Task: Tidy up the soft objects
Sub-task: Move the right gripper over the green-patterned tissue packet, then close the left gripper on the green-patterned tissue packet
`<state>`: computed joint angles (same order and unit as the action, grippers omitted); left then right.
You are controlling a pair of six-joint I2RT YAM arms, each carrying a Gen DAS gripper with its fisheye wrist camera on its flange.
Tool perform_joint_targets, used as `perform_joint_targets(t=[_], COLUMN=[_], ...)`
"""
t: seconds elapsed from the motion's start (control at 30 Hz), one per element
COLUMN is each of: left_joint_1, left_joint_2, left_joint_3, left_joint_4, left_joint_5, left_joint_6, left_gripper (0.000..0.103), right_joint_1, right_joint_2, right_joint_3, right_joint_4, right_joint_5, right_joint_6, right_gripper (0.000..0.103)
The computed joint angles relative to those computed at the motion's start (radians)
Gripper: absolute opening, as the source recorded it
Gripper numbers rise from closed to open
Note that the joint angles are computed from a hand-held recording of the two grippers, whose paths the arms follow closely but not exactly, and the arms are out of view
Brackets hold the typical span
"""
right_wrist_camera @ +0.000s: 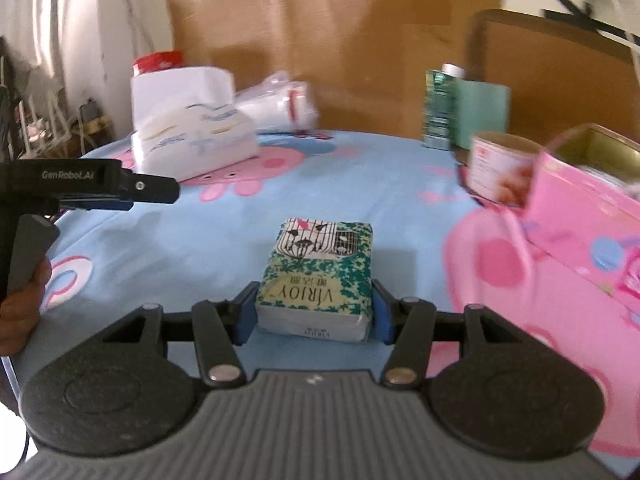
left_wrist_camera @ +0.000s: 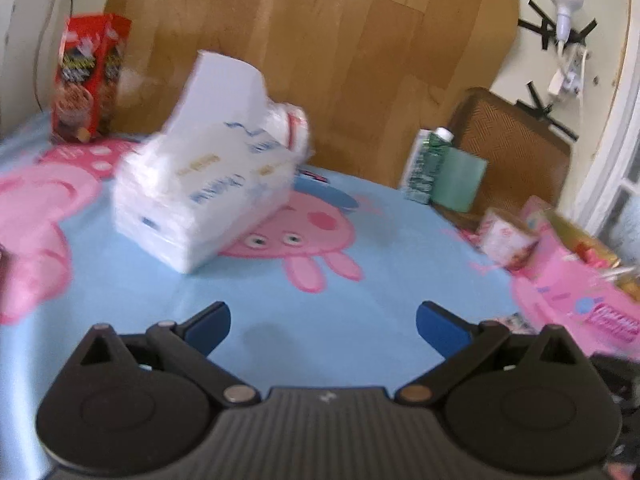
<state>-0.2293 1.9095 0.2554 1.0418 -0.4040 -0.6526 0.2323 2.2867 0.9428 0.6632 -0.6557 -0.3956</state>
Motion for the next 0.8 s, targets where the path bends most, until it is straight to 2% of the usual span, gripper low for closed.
perform_joint_targets(t=[0.07, 0.17, 0.23, 0.37, 0.53, 0.8], left_joint_1=[0.013, -0.001, -0.028, -0.096, -0.115, -0.11], left_joint_2=[0.034, 0.061, 0.075, 0.089, 0.097, 0.115], left_joint_3=[0.02, 0.106, 0.166, 0.251, 0.259, 0.264], left_joint_4=[0.05, -0.014, -0.08, -0.203, -0.194, -0.148], left_joint_5=[0.1, 0.157, 0.142, 0.047, 0.052, 0.122], left_joint_6=[-0.036, -0.049, -0.04, -0.019, -0.031, -0.03], left_gripper=[0.103, 0.103, 0.103, 0.103, 0.103, 0.103], right_joint_1=[-0.019, -0.034, -0.036, -0.04, -0.055, -0.061], right_joint_2=[0.003, 0.008, 0.013, 0.018, 0.019, 0.024], right_joint_3=[-0.011, -0.006, 0.001, -0.001, 0.01, 0.018], right_joint_4=[0.022, 0.014, 0.008, 0.015, -0.006, -0.009], right_joint_5=[-0.008, -0.035, -0.05, -0.071, -0.111, -0.137], right_joint_6=[0.001, 0.008, 0.013, -0.001, 0.001, 0.01], right_gripper=[0.06, 0.063, 0.066, 0.074, 0.076, 0.077])
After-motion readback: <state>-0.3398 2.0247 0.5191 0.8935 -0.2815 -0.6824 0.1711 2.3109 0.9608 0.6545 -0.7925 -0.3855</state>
